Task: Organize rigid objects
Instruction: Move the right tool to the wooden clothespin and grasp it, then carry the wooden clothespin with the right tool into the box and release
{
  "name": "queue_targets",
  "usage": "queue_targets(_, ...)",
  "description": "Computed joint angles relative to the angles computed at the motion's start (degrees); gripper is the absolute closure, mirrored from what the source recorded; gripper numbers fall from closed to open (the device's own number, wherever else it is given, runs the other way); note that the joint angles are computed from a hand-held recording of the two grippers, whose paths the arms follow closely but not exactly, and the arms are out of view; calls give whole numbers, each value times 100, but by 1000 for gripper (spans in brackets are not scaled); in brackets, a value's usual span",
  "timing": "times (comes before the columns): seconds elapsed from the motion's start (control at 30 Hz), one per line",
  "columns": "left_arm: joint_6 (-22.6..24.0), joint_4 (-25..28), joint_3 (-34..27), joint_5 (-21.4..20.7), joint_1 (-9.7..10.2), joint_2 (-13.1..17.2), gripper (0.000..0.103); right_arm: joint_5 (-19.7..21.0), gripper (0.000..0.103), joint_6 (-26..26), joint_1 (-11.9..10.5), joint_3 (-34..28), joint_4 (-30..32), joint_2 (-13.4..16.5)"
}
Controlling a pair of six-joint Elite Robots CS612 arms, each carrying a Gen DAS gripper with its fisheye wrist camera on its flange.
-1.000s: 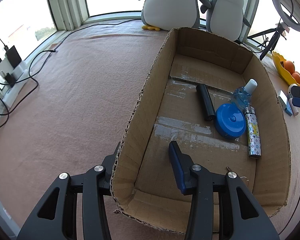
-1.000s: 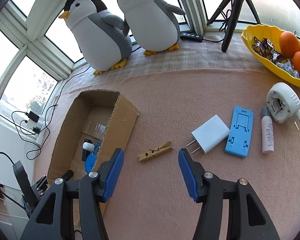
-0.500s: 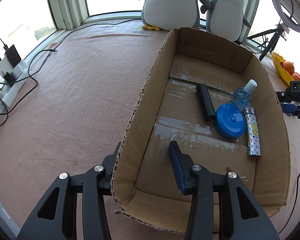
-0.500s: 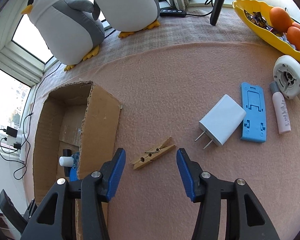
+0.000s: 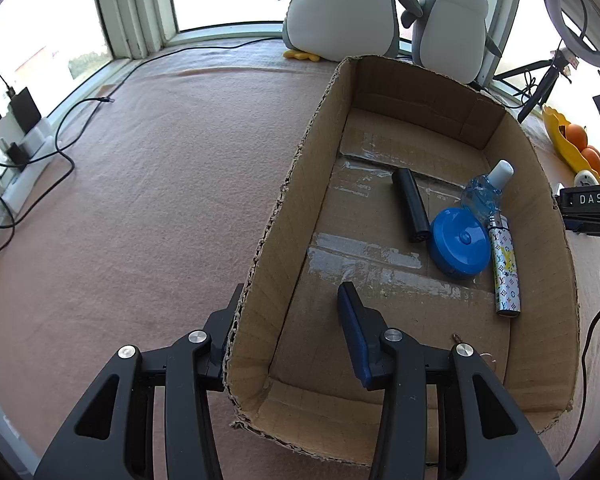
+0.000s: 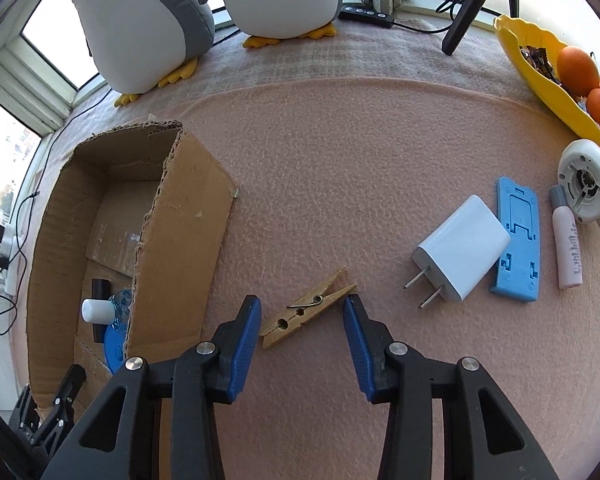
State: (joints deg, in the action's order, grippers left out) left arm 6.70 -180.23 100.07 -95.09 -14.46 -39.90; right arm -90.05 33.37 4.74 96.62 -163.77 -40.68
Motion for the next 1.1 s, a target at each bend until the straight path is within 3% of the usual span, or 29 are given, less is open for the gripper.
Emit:
queue_targets(0.23,6,2,-1,3,0,0,60,375,78,-426,-106,204,-171,-70)
queue_targets(0.37,4,3,-1,1,0,0,60,611,92,-708,-134,307,-166,-111)
queue_targets(0.73,34,-13,12,35,-10,-9,60,743,92,-730,-166,492,-546,-135)
queue_targets(1.1,3,-15,14,30,-14,-10,60,523,92,-956,-116,233,-205,-69)
